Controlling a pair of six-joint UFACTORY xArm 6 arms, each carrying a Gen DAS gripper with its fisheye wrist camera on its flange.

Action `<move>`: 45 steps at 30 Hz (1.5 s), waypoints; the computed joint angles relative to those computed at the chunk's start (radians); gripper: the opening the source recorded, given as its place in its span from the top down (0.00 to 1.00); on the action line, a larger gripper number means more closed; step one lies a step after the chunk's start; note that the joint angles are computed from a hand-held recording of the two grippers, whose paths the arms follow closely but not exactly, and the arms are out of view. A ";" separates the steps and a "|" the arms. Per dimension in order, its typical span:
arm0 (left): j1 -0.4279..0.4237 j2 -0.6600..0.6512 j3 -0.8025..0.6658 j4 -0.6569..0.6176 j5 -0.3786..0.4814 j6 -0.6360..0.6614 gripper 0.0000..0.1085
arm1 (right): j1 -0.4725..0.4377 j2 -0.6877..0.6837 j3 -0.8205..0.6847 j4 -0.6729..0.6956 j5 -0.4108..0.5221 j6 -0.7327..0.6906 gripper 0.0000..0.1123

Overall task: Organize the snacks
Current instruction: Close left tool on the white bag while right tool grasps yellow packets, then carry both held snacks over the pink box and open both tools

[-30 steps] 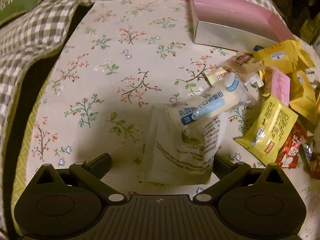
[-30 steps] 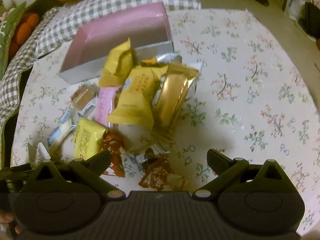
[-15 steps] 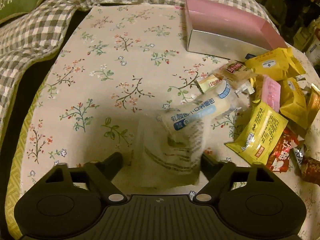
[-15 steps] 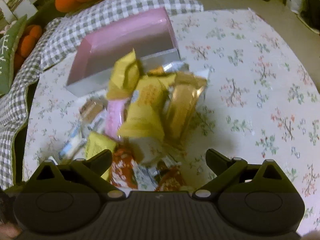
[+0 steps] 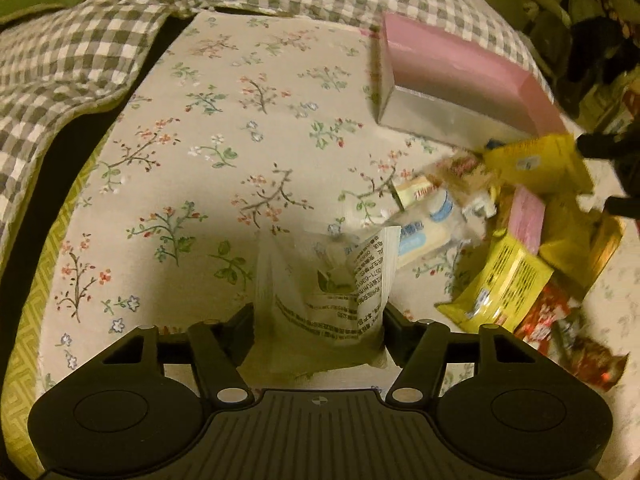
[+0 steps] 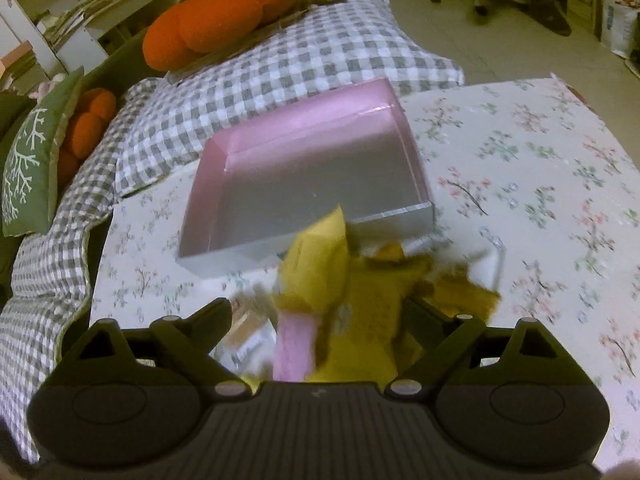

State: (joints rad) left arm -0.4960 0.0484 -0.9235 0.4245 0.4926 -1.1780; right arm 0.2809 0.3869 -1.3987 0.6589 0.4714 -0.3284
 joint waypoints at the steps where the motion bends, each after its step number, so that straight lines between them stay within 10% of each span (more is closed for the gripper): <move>1: 0.003 -0.005 0.002 0.000 -0.004 -0.006 0.43 | 0.000 0.016 -0.019 0.003 0.006 0.002 0.20; 18: 0.021 -0.007 -0.013 -0.022 -0.050 -0.012 0.43 | 0.015 0.142 -0.164 -0.100 0.059 0.074 0.36; 28: 0.021 -0.003 -0.021 0.015 -0.042 -0.040 0.42 | 0.033 0.140 -0.145 -0.203 -0.002 0.109 0.64; 45: 0.027 0.021 -0.091 0.021 -0.021 -0.038 0.42 | 0.027 0.057 -0.109 -0.057 0.081 -0.033 0.78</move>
